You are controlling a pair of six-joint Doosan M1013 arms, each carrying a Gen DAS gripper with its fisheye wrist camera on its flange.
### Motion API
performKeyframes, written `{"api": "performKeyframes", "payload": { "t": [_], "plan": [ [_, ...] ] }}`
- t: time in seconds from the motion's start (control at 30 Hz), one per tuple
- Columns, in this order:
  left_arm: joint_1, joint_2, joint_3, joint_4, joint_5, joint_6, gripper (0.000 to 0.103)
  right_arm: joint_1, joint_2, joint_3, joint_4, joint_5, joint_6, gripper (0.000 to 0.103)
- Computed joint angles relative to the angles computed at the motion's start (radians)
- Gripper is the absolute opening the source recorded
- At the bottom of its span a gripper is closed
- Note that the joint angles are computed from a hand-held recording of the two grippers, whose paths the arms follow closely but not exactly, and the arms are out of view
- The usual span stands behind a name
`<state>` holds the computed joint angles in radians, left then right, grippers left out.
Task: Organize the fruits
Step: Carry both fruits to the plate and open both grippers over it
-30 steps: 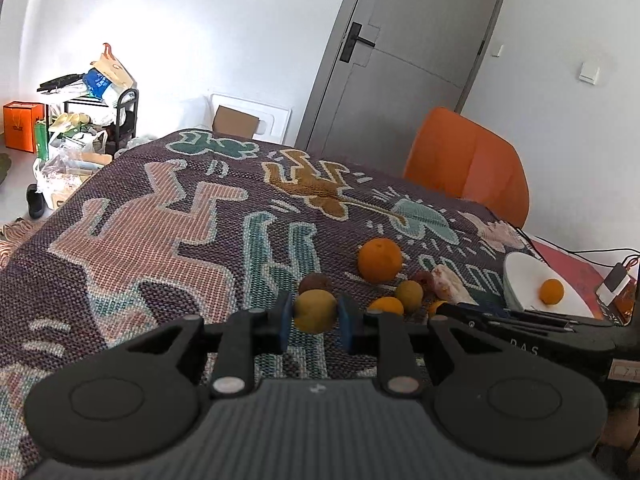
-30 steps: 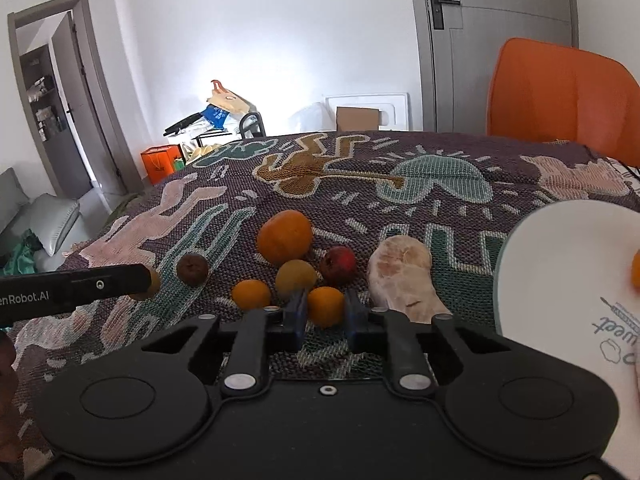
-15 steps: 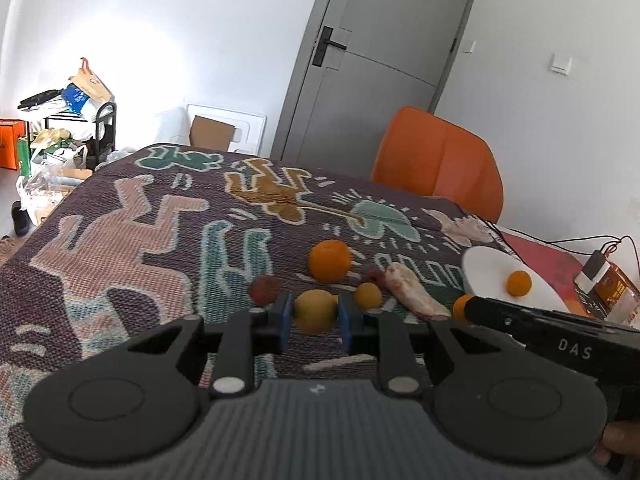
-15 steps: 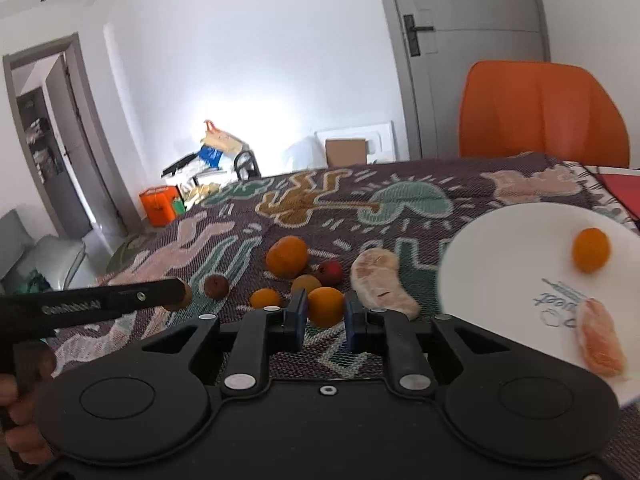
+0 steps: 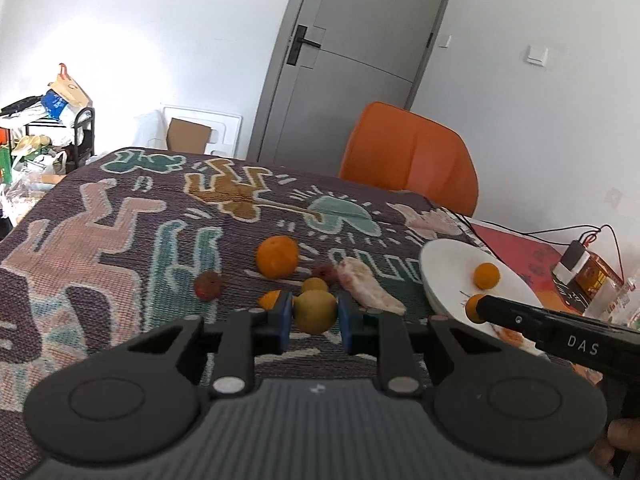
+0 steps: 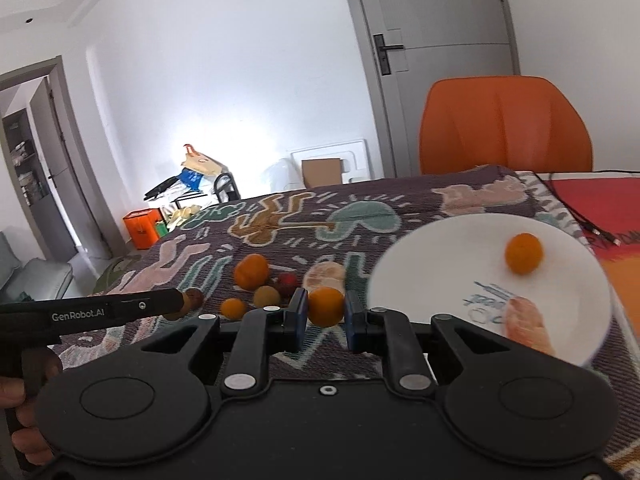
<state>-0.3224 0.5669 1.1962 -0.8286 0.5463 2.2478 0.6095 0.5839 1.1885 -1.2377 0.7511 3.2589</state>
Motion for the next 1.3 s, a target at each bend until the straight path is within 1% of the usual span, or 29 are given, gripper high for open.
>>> {"api": "performKeyframes", "payload": {
  "t": [0.2,0.63,0.67,0.7,0.73,0.77,1.1,1.3],
  "plan": [
    [-0.015,-0.002,0.000,-0.005,0.005,0.020,0.023,0.002,-0.023,0.045,-0.028,0.022,0.061,0.018],
    [-0.044,-0.002,-0.003,-0.009,0.012,0.048,0.023,-0.007,-0.056,0.120,-0.052,0.033,0.159,0.018],
    [-0.046,-0.001,-0.004,-0.009,0.015,0.052,0.023,-0.007,-0.057,0.122,-0.050,0.038,0.159,0.020],
    [-0.048,0.001,-0.007,-0.010,0.019,0.054,0.023,-0.007,-0.057,0.123,-0.046,0.045,0.161,0.025],
    [-0.050,0.002,-0.009,-0.012,0.023,0.058,0.023,-0.006,-0.056,0.122,-0.039,0.062,0.162,0.035],
    [-0.052,0.004,-0.012,-0.015,0.028,0.064,0.023,-0.005,-0.057,0.124,-0.039,0.073,0.166,0.040],
    [-0.073,0.023,-0.039,-0.037,0.073,0.115,0.023,0.008,-0.091,0.186,-0.055,0.113,0.239,0.040],
    [-0.087,0.036,-0.062,-0.047,0.097,0.140,0.023,0.017,-0.104,0.206,-0.094,0.138,0.284,0.040]
  ]
}}
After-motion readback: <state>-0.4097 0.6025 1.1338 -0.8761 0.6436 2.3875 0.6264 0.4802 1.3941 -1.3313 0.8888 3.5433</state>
